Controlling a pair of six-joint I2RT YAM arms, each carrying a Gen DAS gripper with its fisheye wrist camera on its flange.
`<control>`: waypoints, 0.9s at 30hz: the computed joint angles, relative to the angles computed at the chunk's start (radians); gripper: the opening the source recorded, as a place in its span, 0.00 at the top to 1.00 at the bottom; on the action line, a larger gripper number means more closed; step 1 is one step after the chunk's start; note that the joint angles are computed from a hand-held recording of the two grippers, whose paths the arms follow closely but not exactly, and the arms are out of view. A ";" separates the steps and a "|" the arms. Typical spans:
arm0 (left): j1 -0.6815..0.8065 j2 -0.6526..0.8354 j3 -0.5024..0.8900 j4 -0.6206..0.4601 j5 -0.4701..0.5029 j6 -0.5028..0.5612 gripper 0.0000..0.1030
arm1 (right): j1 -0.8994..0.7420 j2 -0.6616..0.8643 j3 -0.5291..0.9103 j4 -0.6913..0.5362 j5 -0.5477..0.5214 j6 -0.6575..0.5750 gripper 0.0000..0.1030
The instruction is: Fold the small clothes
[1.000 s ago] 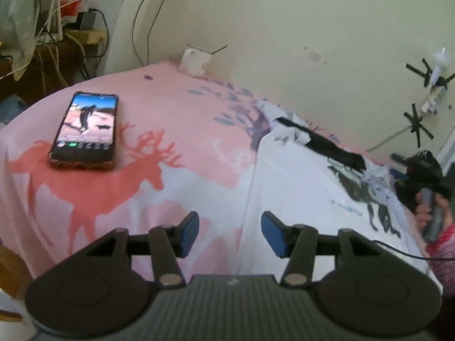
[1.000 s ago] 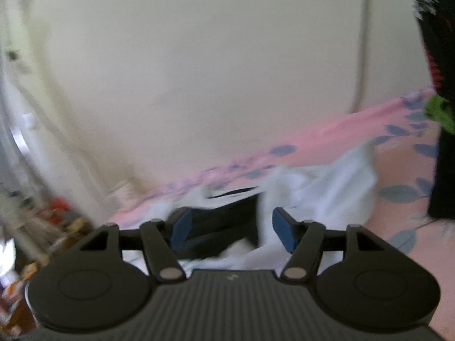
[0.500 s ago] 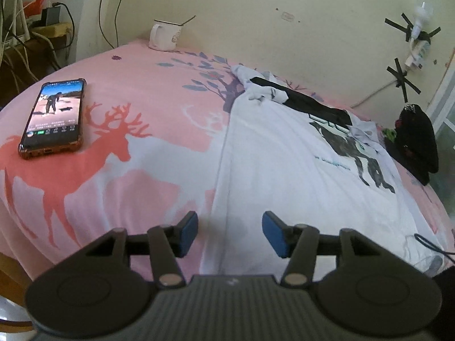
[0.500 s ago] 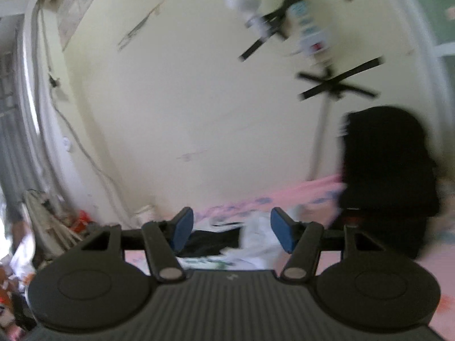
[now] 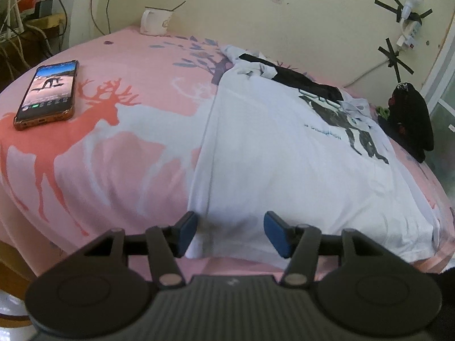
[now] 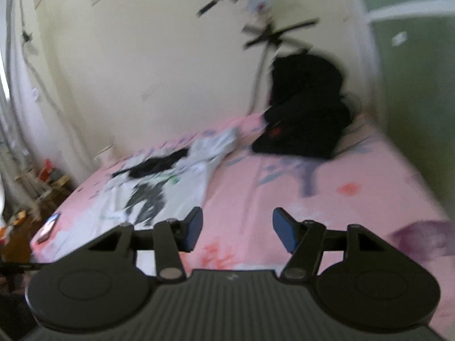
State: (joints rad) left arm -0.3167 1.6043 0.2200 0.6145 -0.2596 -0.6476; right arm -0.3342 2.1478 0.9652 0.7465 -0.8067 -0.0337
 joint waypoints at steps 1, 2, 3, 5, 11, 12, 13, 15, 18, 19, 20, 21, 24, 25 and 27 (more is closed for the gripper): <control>-0.005 0.000 0.004 -0.001 -0.007 0.003 0.47 | -0.033 -0.030 -0.031 0.025 -0.003 0.000 0.42; -0.004 0.000 0.006 -0.001 -0.010 0.008 0.47 | -0.063 -0.059 -0.061 0.042 -0.007 -0.009 0.41; -0.004 0.001 0.007 0.000 -0.010 0.010 0.47 | -0.076 -0.083 -0.079 0.039 -0.003 -0.031 0.41; -0.001 0.015 0.006 0.017 -0.009 0.013 0.47 | -0.087 -0.115 -0.108 0.003 -0.025 -0.103 0.40; -0.003 0.038 -0.008 0.062 -0.009 -0.001 0.51 | 0.089 0.002 -0.020 -0.338 -0.075 -0.406 0.39; -0.010 0.040 -0.003 0.053 -0.017 -0.005 0.53 | 0.125 0.041 0.013 -0.394 -0.067 -0.445 0.39; -0.011 0.039 -0.001 0.045 -0.019 -0.002 0.57 | 0.153 0.075 0.044 -0.441 -0.057 -0.474 0.39; -0.012 0.032 0.005 0.019 -0.021 0.001 0.65 | 0.189 0.144 0.123 -0.548 -0.051 -0.512 0.39; 0.000 0.023 0.000 0.005 -0.001 0.001 0.80 | 0.207 0.196 0.181 -0.620 -0.089 -0.541 0.30; 0.007 0.025 -0.004 0.009 0.016 0.000 0.91 | 0.208 0.201 0.196 -0.638 -0.098 -0.541 0.31; 0.014 0.030 -0.005 0.013 0.043 -0.003 0.98 | 0.205 0.205 0.207 -0.651 -0.111 -0.541 0.31; 0.014 0.036 -0.003 0.010 0.055 -0.009 0.98 | 0.208 0.207 0.219 -0.671 -0.111 -0.543 0.32; -0.020 0.034 0.002 -0.014 0.020 -0.015 0.98 | 0.204 0.210 0.274 -0.818 -0.103 -0.615 0.39; -0.021 0.028 -0.002 -0.014 0.019 -0.017 0.98 | 0.199 0.215 0.292 -0.862 -0.102 -0.635 0.38; -0.019 0.020 -0.008 -0.008 0.015 -0.022 0.98 | 0.197 0.231 0.322 -0.919 -0.097 -0.652 0.38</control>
